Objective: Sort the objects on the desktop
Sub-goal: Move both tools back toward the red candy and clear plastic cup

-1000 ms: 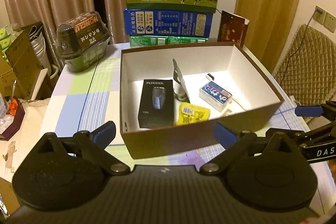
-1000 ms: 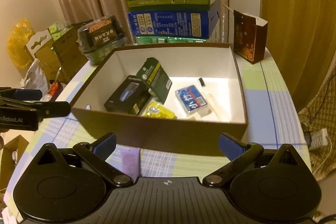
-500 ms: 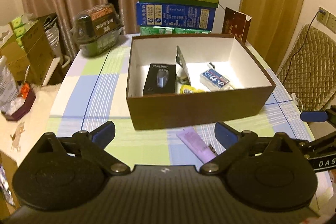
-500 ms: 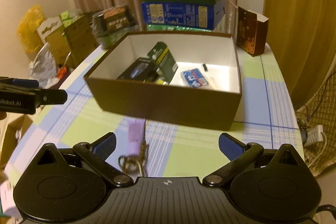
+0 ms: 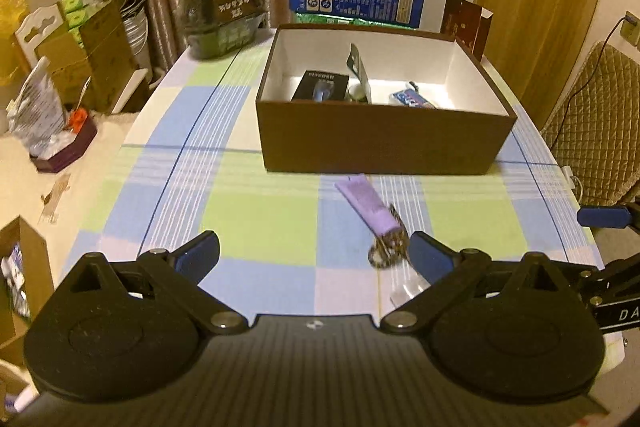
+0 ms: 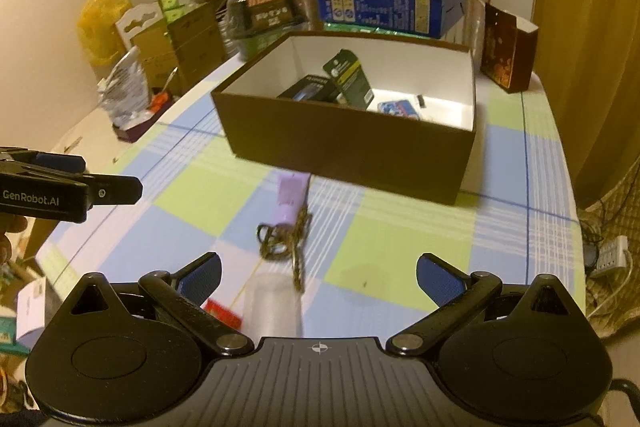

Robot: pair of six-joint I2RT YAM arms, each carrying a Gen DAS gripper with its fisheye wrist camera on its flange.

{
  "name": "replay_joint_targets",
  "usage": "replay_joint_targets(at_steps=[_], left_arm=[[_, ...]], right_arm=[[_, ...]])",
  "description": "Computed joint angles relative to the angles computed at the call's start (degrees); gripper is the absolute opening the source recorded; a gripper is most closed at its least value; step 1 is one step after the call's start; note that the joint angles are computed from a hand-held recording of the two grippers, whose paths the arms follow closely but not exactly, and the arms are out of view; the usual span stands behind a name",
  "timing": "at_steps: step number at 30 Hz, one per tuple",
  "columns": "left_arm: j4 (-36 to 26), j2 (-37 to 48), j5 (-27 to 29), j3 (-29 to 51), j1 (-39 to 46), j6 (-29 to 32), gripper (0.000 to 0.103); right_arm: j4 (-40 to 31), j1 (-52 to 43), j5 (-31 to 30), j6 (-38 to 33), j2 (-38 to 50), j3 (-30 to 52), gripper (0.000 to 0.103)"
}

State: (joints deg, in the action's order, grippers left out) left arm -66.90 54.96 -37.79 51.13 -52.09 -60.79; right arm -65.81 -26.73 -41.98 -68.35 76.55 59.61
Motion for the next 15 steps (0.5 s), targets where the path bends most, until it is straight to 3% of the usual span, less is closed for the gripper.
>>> replay_joint_targets(at_steps=[8, 15], left_arm=[[-9.64, 3.63, -2.01, 0.97, -14.80, -20.19, 0.100], [-11.83, 6.15, -0.73, 0.13, -22.24, -29.03, 0.099]], right_arm=[[-5.52, -5.87, 1.62, -9.78, 0.02, -1.69, 0.101], [-5.92, -8.50, 3.63, -13.62, -0.68, -4.38, 0.101]])
